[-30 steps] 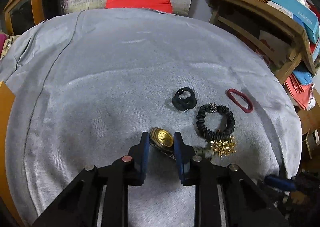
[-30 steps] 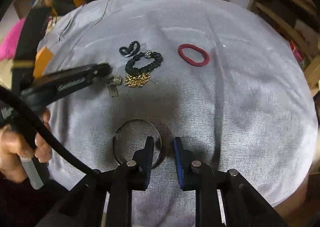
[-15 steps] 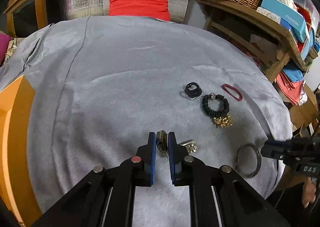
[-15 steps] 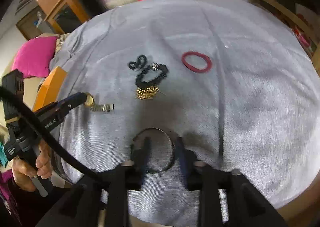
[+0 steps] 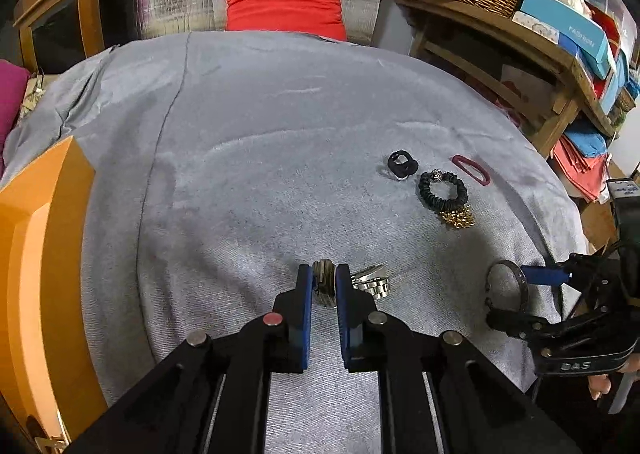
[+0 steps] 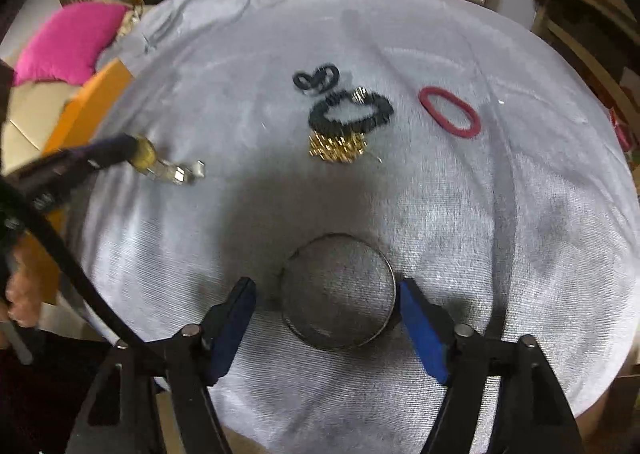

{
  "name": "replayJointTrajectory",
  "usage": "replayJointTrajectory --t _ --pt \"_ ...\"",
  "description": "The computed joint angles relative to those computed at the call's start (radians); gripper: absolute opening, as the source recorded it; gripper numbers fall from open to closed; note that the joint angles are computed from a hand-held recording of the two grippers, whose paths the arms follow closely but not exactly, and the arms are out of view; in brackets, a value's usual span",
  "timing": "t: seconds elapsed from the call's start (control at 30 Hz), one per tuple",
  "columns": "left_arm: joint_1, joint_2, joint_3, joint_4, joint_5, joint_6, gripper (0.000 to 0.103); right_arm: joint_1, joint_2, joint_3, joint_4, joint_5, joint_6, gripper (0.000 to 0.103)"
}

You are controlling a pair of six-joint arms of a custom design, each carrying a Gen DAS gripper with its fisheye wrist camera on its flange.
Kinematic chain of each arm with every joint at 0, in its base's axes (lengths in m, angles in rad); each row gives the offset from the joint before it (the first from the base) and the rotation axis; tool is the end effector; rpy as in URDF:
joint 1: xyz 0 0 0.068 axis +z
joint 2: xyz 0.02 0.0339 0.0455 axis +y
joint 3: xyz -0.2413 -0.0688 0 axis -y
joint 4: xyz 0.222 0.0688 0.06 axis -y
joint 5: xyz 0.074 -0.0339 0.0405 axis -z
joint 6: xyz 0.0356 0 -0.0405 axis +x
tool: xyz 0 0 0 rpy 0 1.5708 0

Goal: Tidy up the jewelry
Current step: 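Lift and carry the watch with the left tool while the right tool carries the bangle to the box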

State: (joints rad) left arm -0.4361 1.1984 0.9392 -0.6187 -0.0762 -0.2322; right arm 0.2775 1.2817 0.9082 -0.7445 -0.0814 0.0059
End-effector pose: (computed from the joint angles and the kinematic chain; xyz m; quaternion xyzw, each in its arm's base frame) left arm 0.2115 -0.0956 0.2551 0.0828 0.9363 -0.0774 0.3323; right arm 0.2182 0.0652 0.2212 -0.1409 0.9635 0.0709 0.2164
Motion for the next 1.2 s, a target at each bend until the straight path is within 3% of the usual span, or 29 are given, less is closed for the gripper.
replayJointTrajectory --t 0.17,0.37,0.57,0.6,0.73,0.8,0.97,1.0,1.07,1.2 --pt "-0.027 -0.032 -0.003 0.001 -0.050 0.003 0.008 0.014 -0.028 -0.019 0.015 0.017 0.010 0.063" --pt "-0.040 -0.058 0.001 -0.007 -0.079 0.008 0.008 -0.061 -0.101 -0.011 0.024 -0.093 0.025 0.063" --pt "0.032 0.008 0.027 -0.060 0.045 0.024 0.011 -0.079 -0.066 0.007 0.006 -0.100 0.089 0.063" --pt "0.033 0.009 0.025 -0.066 0.053 0.026 0.019 -0.087 -0.064 0.004 0.006 -0.104 0.084 0.063" --pt "-0.014 -0.026 0.005 -0.062 0.055 0.048 0.073 -0.118 -0.074 0.002 0.000 -0.131 0.075 0.063" --pt "-0.060 -0.033 -0.003 -0.049 0.010 0.065 0.078 -0.131 -0.072 -0.002 0.000 -0.142 0.076 0.063" --pt "-0.093 0.098 0.021 -0.036 -0.083 0.046 0.077 -0.127 -0.072 -0.002 -0.004 -0.150 0.081 0.063" --pt "-0.081 0.122 0.028 -0.034 -0.078 0.041 0.066 -0.126 -0.074 -0.002 -0.004 -0.151 0.083 0.063" --pt "-0.061 0.131 0.021 -0.016 -0.057 0.028 0.065 -0.126 -0.079 -0.005 -0.005 -0.155 0.088 0.063" --pt "-0.076 0.073 -0.012 0.022 -0.076 0.030 0.046 -0.130 -0.091 -0.009 -0.003 -0.159 0.089 0.063"
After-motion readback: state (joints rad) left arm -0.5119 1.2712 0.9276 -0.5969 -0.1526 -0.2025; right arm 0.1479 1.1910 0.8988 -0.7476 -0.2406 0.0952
